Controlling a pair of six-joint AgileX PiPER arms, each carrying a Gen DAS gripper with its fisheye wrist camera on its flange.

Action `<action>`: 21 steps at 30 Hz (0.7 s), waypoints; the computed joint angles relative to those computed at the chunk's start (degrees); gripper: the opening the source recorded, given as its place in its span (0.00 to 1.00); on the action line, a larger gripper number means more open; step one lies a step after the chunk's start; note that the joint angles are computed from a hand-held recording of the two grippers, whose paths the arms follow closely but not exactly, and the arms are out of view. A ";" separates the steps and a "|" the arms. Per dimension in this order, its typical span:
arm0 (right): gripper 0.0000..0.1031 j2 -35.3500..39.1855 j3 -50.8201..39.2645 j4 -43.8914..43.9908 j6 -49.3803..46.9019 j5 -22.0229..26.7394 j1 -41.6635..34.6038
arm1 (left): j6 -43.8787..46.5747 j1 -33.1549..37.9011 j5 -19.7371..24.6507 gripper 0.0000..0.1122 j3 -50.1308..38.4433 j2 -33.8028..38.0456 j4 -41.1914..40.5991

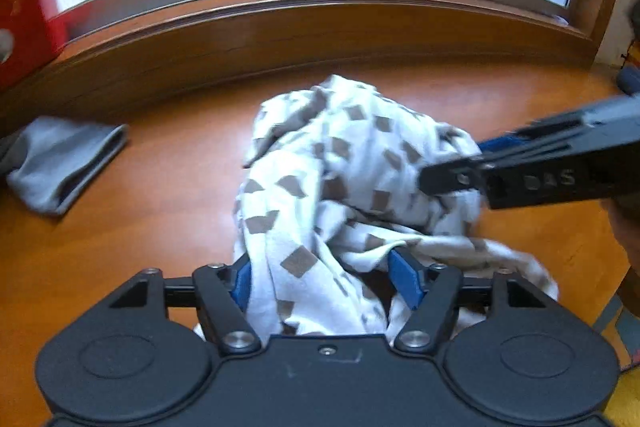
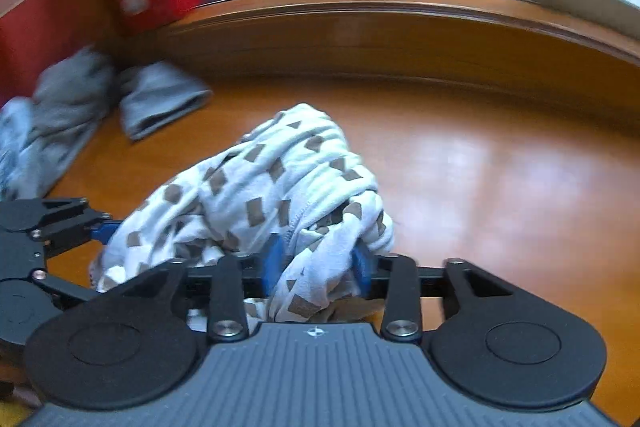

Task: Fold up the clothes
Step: 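Lift the white shirt with both grippers and drop it on the open desk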

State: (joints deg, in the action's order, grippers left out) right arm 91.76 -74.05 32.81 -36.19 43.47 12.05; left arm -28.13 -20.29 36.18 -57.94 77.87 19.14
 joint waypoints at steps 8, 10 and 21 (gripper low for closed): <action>0.77 -7.54 7.68 12.71 -29.46 -4.17 -7.96 | -26.51 -13.70 14.41 0.72 -5.63 4.60 24.11; 0.77 -6.69 7.91 17.48 -39.00 -2.46 -8.07 | -29.75 -14.19 17.21 0.72 -5.88 5.46 25.17; 0.60 2.42 7.32 15.15 -46.27 -18.18 4.34 | -29.91 -9.57 15.23 0.60 -3.16 4.47 18.54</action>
State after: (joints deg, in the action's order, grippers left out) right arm 94.18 -66.73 47.96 -82.46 25.29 16.40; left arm -58.04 -29.86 51.41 -61.10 82.34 37.68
